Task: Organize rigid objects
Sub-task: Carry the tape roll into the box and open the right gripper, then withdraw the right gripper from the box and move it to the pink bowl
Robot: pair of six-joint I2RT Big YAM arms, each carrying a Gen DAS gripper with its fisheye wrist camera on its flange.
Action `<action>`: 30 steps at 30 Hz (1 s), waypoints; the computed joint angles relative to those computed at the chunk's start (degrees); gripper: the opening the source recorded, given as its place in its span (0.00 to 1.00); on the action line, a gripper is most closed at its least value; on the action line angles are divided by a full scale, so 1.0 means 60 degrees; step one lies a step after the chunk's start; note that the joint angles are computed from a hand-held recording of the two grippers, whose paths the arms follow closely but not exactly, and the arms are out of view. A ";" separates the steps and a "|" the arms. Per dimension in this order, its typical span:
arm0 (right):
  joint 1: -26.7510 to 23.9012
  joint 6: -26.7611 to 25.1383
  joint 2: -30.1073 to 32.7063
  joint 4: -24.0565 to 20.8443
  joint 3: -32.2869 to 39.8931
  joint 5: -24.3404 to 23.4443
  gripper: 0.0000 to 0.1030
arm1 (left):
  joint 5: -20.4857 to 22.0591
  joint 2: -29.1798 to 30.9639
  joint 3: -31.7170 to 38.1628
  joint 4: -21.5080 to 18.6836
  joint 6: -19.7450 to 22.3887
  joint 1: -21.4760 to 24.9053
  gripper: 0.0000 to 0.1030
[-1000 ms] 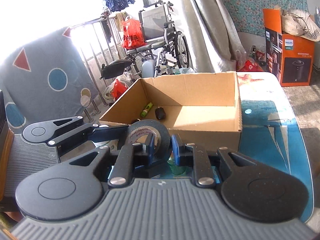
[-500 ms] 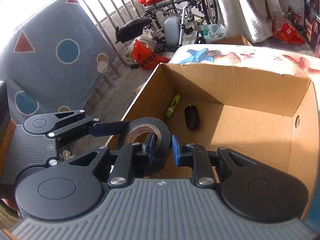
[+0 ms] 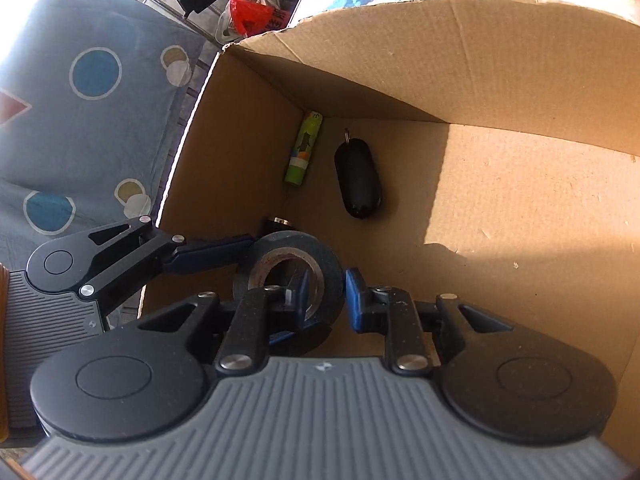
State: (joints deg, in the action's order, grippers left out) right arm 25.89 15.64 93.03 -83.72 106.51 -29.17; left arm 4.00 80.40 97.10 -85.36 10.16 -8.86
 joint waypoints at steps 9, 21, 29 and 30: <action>-0.0159 0.0056 0.0069 0.0014 -0.0122 -0.0406 0.20 | 0.0039 -0.0202 0.0186 0.0159 -0.0230 -0.0190 0.68; -0.0957 0.0071 -0.3283 0.2114 -0.1691 -0.0789 0.49 | 0.2896 -0.3146 -0.1306 0.2649 -0.1114 0.0231 0.99; -0.1085 -0.0406 -0.6573 0.2830 -0.3256 0.0487 0.80 | 0.3522 -0.5123 -0.2937 0.3054 -0.2999 -0.0049 1.00; -0.1051 -0.0355 -0.6935 0.2897 -0.3550 0.0756 0.83 | 0.3395 -0.5394 -0.3241 0.3233 -0.3213 -0.0180 1.00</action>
